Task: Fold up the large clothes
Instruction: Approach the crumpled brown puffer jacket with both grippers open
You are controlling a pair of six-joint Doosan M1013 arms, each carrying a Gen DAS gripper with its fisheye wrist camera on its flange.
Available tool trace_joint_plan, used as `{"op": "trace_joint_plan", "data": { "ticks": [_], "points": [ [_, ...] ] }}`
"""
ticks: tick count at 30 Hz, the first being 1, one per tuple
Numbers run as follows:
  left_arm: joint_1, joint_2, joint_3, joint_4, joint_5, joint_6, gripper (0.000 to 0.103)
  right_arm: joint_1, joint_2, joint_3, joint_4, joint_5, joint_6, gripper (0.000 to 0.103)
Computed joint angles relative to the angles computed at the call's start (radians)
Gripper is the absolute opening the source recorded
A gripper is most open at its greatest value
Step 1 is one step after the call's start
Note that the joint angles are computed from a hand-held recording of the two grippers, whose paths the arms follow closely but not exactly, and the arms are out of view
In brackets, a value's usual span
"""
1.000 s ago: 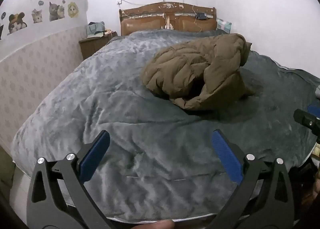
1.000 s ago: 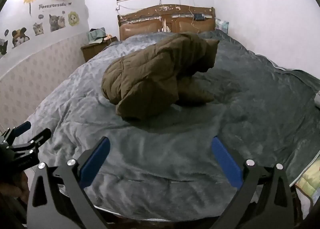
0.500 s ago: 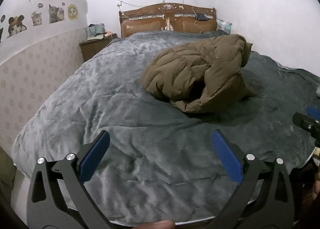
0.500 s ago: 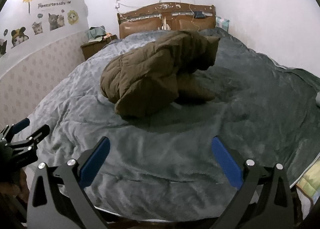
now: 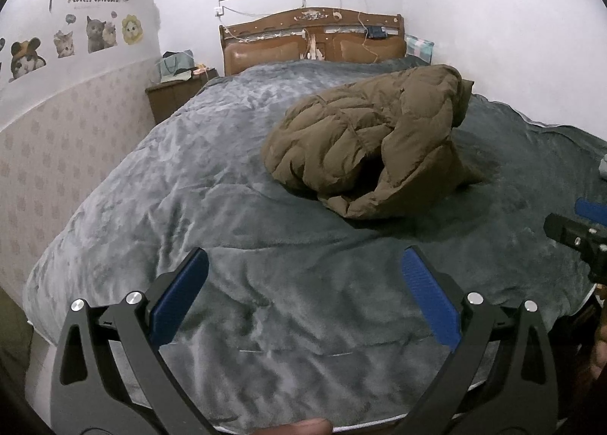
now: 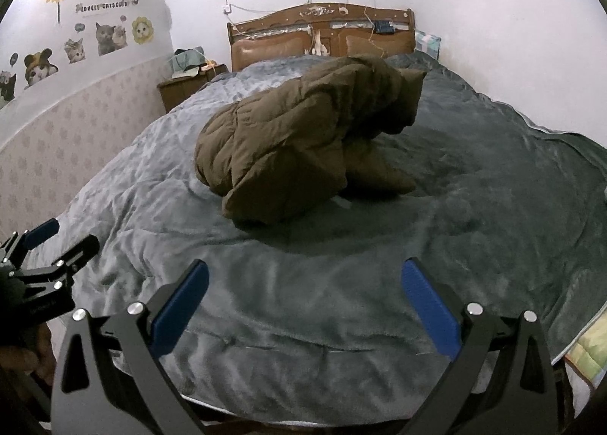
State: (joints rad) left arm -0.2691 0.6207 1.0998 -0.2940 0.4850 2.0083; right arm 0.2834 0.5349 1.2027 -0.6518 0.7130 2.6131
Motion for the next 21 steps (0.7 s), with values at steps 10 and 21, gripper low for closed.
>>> {"op": "trace_joint_plan", "data": {
  "ticks": [10, 21],
  "points": [
    [0.000, 0.008, -0.010, 0.007, -0.002, 0.002, 0.100, 0.004, 0.003, -0.007, -0.013, 0.001, -0.010, 0.102],
    [0.000, 0.010, -0.014, 0.044, -0.009, -0.024, 0.100, -0.001, -0.001, 0.011, 0.006, 0.001, 0.013, 0.101]
  ]
}}
